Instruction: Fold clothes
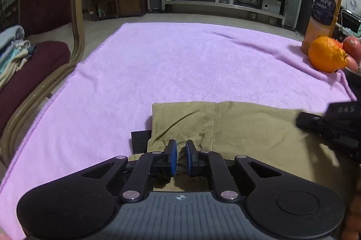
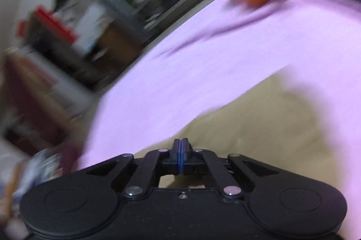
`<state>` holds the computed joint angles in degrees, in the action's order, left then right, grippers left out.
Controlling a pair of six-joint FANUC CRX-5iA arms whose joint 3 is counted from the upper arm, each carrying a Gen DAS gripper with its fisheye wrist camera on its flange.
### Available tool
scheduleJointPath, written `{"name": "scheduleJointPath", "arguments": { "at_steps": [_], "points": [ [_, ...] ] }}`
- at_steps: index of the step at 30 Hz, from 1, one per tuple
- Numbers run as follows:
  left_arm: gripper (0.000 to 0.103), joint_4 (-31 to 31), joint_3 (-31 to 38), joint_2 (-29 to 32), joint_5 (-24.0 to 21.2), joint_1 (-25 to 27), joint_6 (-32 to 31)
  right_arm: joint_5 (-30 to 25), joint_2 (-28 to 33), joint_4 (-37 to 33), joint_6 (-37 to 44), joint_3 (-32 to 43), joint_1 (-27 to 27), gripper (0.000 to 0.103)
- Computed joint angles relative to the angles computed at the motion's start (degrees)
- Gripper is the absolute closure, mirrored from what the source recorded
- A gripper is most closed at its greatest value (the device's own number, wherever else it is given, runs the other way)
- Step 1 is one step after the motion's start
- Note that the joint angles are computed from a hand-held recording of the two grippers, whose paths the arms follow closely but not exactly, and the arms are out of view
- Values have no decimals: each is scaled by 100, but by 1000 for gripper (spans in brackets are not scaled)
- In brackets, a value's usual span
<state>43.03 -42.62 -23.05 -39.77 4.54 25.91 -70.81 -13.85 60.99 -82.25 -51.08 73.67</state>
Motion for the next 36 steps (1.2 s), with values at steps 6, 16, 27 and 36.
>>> {"name": "scheduleJointPath", "arguments": {
  "at_steps": [6, 16, 27, 36],
  "points": [
    [92, -77, 90, 54, -153, 40, 190, -2304, -818, -1733, -1447, -76, 1381, 86],
    [92, 1, 99, 70, -272, 137, 56, -680, -1726, -734, -803, -629, 773, 79],
    [92, -28, 140, 113, -339, 153, 53, -1069, -1181, -843, -295, -406, 686, 103],
    [91, 63, 420, 136, -1143, 582, 144, -2692, -1422, -1464, -732, -74, 2126, 84]
  ]
}}
